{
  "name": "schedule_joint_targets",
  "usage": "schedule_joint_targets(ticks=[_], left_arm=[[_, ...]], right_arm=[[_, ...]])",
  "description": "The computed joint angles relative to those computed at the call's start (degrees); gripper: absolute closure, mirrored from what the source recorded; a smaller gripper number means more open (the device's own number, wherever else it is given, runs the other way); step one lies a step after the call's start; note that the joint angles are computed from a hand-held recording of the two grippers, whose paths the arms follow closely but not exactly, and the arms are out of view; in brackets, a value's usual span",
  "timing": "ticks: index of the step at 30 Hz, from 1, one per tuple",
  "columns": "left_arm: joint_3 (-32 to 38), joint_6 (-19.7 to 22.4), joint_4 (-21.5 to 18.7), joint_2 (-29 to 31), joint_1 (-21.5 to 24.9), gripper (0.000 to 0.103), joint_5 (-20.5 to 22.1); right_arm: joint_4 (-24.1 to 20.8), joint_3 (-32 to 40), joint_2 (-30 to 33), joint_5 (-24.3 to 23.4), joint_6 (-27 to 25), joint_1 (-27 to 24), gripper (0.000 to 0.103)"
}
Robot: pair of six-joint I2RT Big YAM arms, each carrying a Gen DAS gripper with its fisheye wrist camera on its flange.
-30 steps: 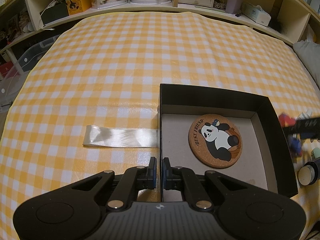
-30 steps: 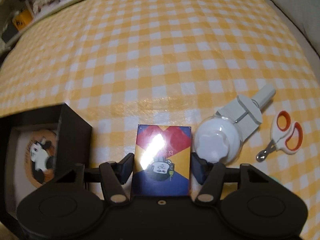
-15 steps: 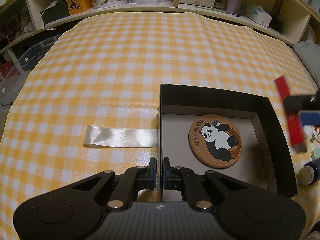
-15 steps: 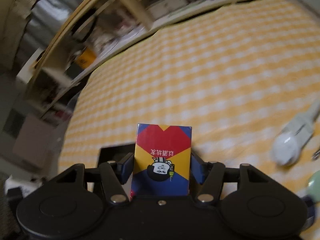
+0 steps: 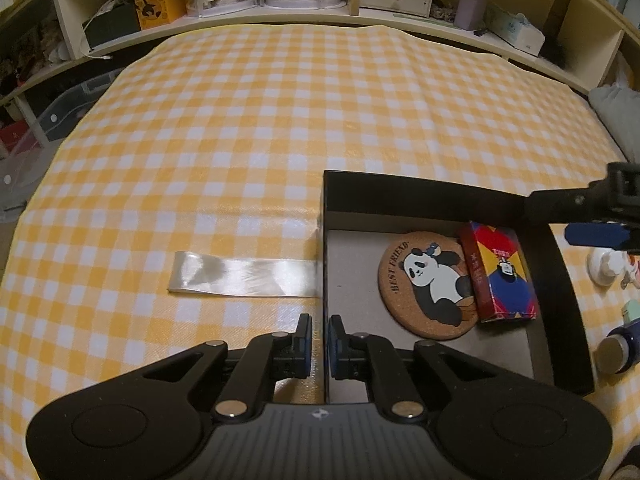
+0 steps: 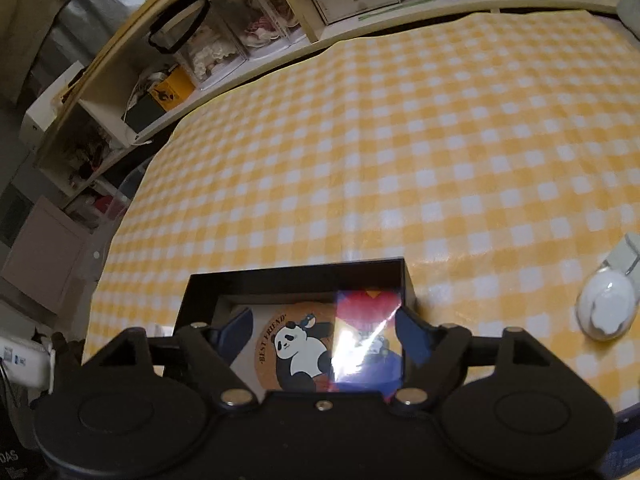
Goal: Organize rigid objects
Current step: 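Lower the card box into the black box beside the coaster, release, then grasp the dark blue jar with silver lid using the right gripper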
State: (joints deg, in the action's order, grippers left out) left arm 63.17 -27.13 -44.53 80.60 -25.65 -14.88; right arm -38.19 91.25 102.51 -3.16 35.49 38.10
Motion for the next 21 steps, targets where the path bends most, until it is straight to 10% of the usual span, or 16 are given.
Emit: schedule_joint_targets(ticks=[21], left_arm=[[1.2,-0.9,-0.6,0.4,-0.9,0.098,-0.6]], right_arm=[[-5.5,-0.6,-3.3,-3.5,-4.3,-1.1,0.024]])
